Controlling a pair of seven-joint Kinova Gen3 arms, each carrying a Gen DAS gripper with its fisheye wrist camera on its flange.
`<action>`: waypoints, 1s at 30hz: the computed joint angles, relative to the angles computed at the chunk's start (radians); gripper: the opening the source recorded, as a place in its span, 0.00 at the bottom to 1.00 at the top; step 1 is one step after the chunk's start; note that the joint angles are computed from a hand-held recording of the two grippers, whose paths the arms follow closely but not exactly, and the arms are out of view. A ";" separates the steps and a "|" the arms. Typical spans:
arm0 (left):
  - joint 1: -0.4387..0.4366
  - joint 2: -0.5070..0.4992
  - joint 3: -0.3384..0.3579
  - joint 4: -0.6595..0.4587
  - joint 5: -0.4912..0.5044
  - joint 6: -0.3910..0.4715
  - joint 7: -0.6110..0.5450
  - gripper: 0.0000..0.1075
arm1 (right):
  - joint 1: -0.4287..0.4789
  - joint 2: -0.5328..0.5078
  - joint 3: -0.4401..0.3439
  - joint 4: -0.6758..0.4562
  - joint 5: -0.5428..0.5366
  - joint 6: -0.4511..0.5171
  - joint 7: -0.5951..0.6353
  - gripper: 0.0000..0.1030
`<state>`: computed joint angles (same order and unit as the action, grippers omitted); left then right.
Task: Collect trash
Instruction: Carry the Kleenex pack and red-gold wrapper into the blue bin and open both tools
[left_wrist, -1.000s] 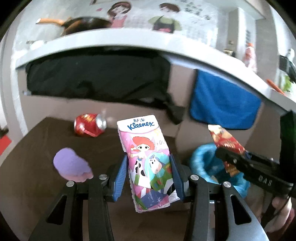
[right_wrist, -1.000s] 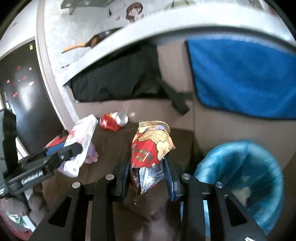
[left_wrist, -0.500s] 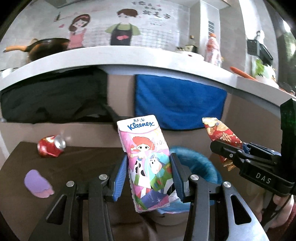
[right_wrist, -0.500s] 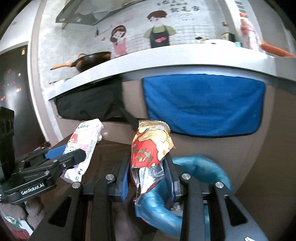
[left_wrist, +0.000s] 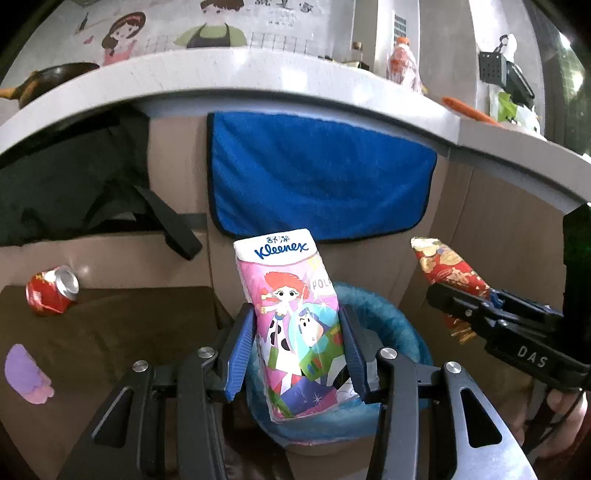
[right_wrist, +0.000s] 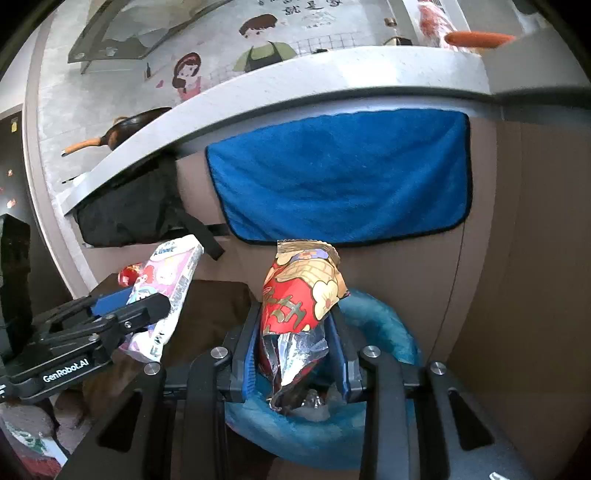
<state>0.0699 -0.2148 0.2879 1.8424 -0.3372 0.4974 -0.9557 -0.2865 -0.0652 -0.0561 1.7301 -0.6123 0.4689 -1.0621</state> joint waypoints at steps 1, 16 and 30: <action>-0.001 0.008 0.002 0.001 -0.002 -0.002 0.002 0.43 | 0.001 0.005 0.001 0.000 0.000 -0.002 0.001 0.30; 0.081 0.137 -0.099 -0.024 0.057 -0.016 -0.065 0.43 | 0.064 0.127 -0.054 -0.050 -0.016 0.006 -0.001 0.30; 0.107 0.223 -0.166 -0.070 0.189 -0.009 -0.201 0.43 | 0.106 0.210 -0.097 -0.085 0.052 0.015 -0.083 0.31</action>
<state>0.1773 0.0085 0.1221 1.7728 -0.1482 0.4882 -1.1570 -0.1808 0.1449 -0.1535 1.6454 -0.5603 0.4837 -1.1455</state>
